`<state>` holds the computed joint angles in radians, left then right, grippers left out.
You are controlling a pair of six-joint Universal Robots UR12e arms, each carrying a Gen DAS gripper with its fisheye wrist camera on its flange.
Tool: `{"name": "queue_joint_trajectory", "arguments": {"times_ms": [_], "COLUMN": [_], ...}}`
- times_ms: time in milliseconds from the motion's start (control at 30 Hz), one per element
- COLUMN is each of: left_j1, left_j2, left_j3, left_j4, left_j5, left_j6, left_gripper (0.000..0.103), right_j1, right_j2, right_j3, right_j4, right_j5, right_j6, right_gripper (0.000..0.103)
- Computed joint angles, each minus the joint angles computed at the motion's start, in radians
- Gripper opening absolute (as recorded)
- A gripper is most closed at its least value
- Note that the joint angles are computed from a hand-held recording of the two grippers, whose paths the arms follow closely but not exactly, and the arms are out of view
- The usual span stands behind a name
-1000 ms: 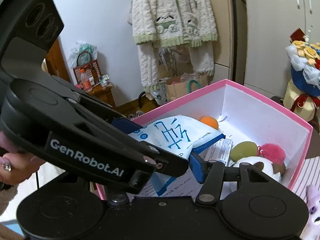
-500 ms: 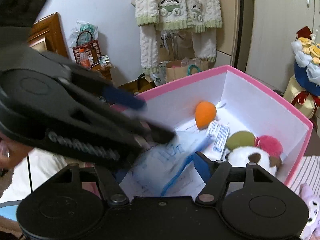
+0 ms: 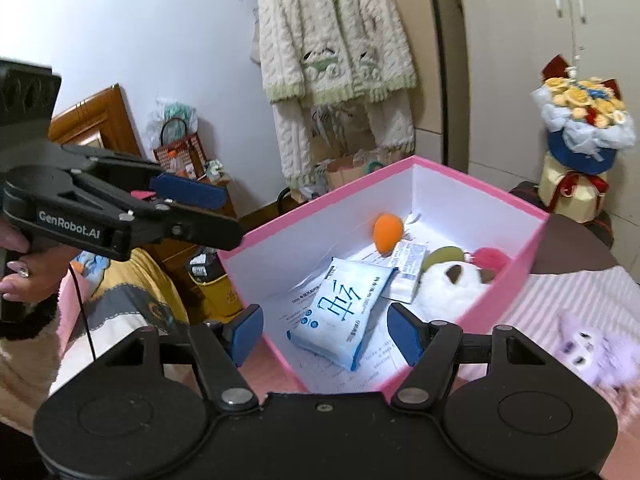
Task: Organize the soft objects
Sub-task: 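Lower the wipes pack into the pink box and open the left tool, then move both tools toward the purple plush, mesh puff and floral cloth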
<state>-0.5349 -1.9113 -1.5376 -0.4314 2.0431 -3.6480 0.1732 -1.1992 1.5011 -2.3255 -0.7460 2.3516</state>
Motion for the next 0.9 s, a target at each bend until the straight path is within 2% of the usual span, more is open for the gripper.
{"name": "queue_joint_trajectory", "arguments": {"times_ms": [100,200,533,733,900], "left_j1": [-0.016,-0.034,-0.087,-0.093,-0.087], "left_j2": [0.004,0.004,-0.010,-0.034,-0.065], "left_j3": [0.000,0.005,0.029,0.060,0.092], "left_j4": [0.010,0.017,0.048,0.036,0.043], "left_j5": [0.002,-0.002,-0.036,-0.120,-0.217], "left_j6": [0.019,0.036,0.117,0.157,0.202], "left_gripper": [0.063,0.063,0.064,0.064,0.064], "right_j1": [-0.021,-0.044,-0.118,-0.166,-0.204], "right_j2": [-0.031,-0.061,-0.169,-0.208,-0.210], "right_j3": [0.022,0.049,0.178,0.246,0.270], "right_j4": [0.000,0.019,-0.065,-0.169,-0.237], "right_j5": [0.006,0.014,0.013,0.003,0.000], "right_j6": [0.001,-0.036,-0.066,-0.026,0.061], "right_gripper": [0.073,0.073,0.073,0.073,0.073]}}
